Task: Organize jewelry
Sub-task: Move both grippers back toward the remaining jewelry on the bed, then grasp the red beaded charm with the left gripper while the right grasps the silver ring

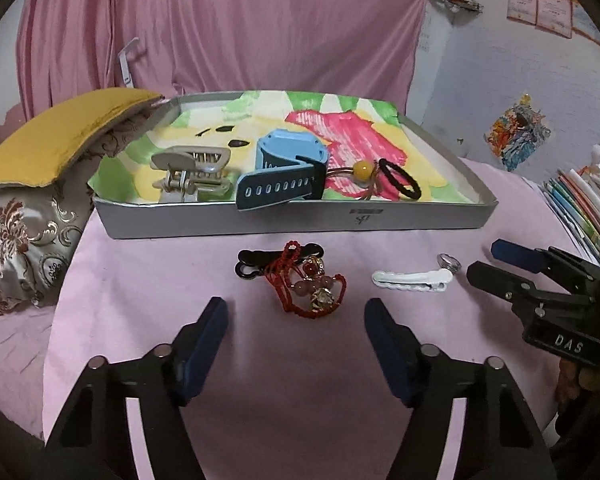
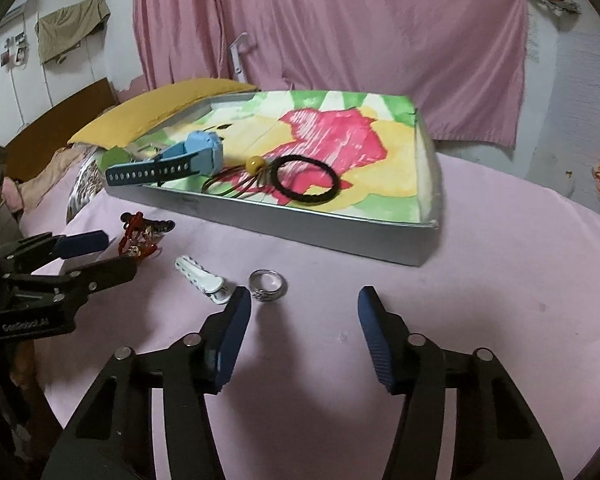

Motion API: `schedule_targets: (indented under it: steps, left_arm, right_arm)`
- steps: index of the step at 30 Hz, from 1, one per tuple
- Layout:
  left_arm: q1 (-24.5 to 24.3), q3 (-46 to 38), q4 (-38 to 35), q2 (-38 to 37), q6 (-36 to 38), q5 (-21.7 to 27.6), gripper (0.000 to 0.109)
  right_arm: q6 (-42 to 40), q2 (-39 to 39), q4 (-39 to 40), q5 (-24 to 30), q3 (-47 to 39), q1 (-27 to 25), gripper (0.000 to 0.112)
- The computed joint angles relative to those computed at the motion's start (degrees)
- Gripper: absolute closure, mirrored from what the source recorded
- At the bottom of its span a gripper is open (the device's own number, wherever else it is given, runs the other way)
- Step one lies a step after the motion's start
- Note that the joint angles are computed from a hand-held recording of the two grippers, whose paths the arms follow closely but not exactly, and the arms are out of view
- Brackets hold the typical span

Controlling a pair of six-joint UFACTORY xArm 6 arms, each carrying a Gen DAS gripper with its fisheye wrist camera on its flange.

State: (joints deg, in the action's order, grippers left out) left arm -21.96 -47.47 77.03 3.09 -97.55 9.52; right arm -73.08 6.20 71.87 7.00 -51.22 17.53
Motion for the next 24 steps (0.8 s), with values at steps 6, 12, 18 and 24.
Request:
schedule_targets:
  steps: [6, 12, 18, 24]
  left_arm:
    - [-0.02, -0.95, -3.71, 0.89, 3.53, 0.46, 0.048]
    - [-0.31, -1.30, -6.13, 1.16, 6.47, 0.95, 0.054]
    - [-0.15, -1.23, -5.66, 1.10, 6.60, 0.59, 0.068]
    - [0.50, -0.95, -2.19, 0.78, 2.65, -0.18, 0.082]
  right_arm:
    - [6.94, 0.81, -8.14, 0.00, -0.23, 0.30, 0.070]
    - [8.04, 1.32, -10.31, 0.76, -0.78, 0.38, 0.079]
    - [8.87, 1.78, -12.33, 1.84, -1.38, 0.48, 0.088]
    - [6.75, 1.69, -10.27, 2.76, -1.55, 0.26, 0.095]
